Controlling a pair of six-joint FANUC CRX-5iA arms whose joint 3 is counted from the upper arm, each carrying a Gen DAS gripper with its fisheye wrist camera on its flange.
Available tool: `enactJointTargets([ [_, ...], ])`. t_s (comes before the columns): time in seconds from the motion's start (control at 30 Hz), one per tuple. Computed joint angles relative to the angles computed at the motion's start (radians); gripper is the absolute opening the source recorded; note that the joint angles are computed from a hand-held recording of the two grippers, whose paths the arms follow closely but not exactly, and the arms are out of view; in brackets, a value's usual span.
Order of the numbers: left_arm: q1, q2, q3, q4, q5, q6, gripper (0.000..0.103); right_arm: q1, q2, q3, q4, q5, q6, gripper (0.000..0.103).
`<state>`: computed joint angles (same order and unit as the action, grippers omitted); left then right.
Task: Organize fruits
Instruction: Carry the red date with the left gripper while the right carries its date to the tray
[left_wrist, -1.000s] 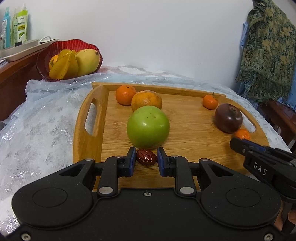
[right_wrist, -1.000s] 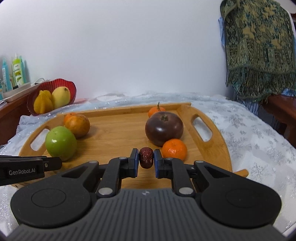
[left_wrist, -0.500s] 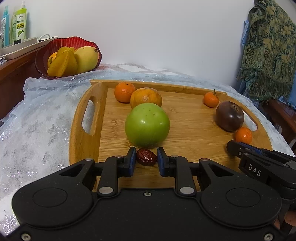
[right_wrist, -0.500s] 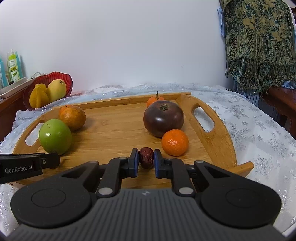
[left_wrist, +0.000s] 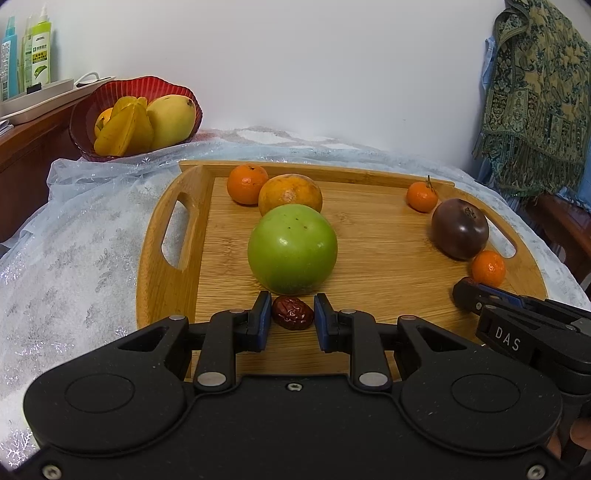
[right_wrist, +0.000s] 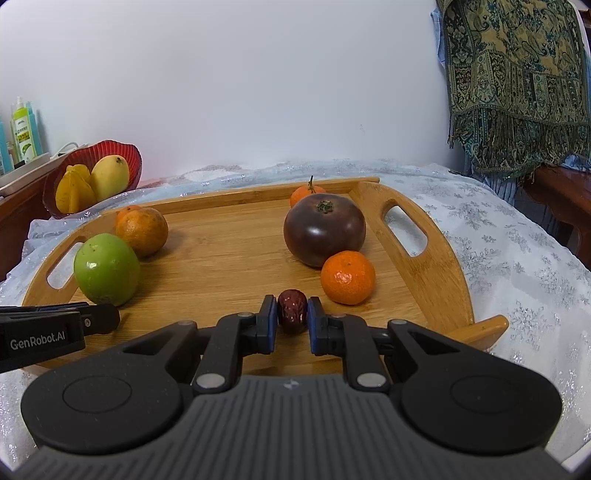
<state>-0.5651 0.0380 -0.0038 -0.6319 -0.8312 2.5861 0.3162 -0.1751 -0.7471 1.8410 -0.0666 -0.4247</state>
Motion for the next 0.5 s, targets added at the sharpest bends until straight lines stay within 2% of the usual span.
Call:
enactJointTargets([
  [0.47, 0.004, -0.002, -0.003, 0.008, 0.008, 0.006, 0.024, -0.012, -0.001, 0.002, 0.033, 0.015, -0.033, 0.024],
  [0.5, 0.006, -0.003, -0.004, 0.011, 0.01, 0.005, 0.024, -0.03, -0.001, 0.006, 0.081, 0.032, -0.073, 0.025],
])
